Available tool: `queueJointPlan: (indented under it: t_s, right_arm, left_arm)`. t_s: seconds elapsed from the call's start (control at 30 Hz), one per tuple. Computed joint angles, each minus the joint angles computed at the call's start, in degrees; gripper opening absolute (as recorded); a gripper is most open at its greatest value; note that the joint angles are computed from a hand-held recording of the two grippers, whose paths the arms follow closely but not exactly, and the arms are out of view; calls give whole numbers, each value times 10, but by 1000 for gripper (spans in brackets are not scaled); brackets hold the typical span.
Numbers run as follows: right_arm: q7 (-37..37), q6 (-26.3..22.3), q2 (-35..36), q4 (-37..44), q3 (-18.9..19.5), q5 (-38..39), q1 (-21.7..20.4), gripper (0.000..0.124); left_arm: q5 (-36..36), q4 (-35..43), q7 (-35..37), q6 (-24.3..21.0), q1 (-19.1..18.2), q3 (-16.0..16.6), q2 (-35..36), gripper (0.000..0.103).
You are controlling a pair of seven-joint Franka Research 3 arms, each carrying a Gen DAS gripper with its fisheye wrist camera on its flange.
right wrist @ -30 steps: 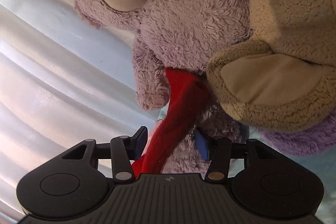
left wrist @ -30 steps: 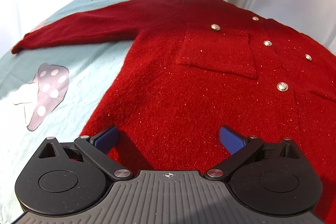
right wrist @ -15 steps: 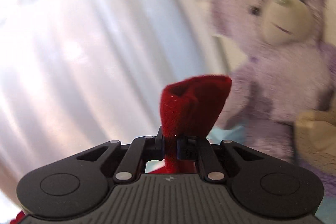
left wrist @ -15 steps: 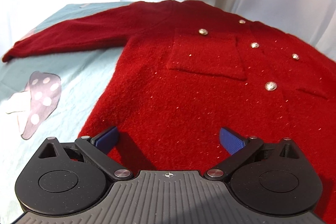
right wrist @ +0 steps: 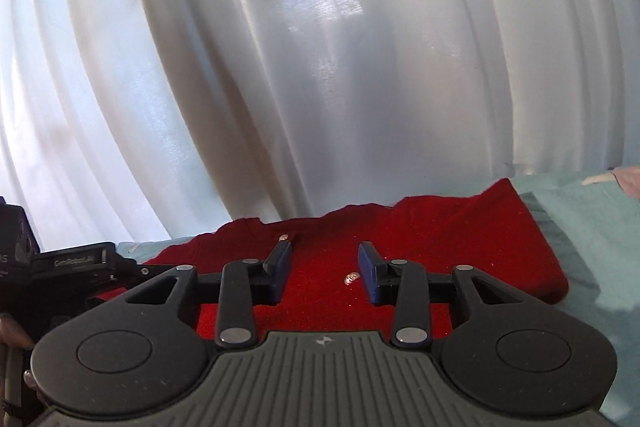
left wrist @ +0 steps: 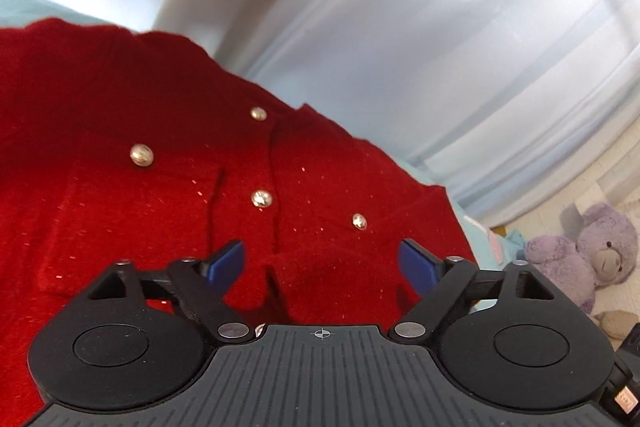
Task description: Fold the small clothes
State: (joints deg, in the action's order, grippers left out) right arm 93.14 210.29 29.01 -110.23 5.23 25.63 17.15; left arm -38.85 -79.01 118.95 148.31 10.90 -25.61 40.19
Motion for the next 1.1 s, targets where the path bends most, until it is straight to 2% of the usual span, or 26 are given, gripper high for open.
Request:
queueJointPlan:
  t_s: [0.07,0.13,0.23,0.3,0.4,0.43,0.5,0.53,0.63,0.77,0.83,0.9,0.97,1.07,1.1]
  right_arm:
    - [0,2,-16,-25,-5,26,8,37]
    - [11,8,-29,-51,-4,36,2,39]
    - [45,26,-56,-101,7,42,-7,42]
    - [114,39,-67,-133,32,-11,-43,42]
    - [156,40,-73,-152,29,-31,-46,42]
    - [155,38,-74,-155,24,-27,-39,42]
    - [157,35,-72,-154,18,-25,-31,42]
    - [163,33,-70,-152,19,-31,-32,42]
    - [161,21,-69,-146,14,-36,-26,41]
    - [125,0,-71,-135,0,-22,-9,41]
    - [94,-4,-72,-128,-15,3,9,41]
    - [63,-8,-72,-121,-26,28,22,41]
    - [45,-14,-70,-114,-28,42,25,41]
    - [12,-33,-63,-97,-38,73,37,41]
    - [1,-41,-60,-91,-42,82,41,41]
  left_arm:
    - [28,53,-50,-50,-21,19,35,79]
    - [40,84,-88,-76,-30,27,62,77]
    - [30,87,-100,-92,-18,16,76,77]
    - [24,85,-89,-88,-13,6,80,75]
    - [32,146,-125,-146,-21,10,115,43]
    - [32,156,-138,-157,-23,11,121,37]
    - [46,171,-156,-170,-34,22,129,30]
    - [56,176,-156,-171,-39,26,131,22]
    - [67,162,-134,-152,-40,24,119,15]
    - [36,151,-64,-107,-15,-5,93,15]
    - [34,173,-52,-92,-13,-1,90,15]
    - [60,202,-59,-69,-27,25,93,15]
    - [119,246,-90,-53,-51,69,111,16]
    - [204,328,-168,-63,-80,125,163,31]
    - [216,335,-183,-62,-80,129,173,45]
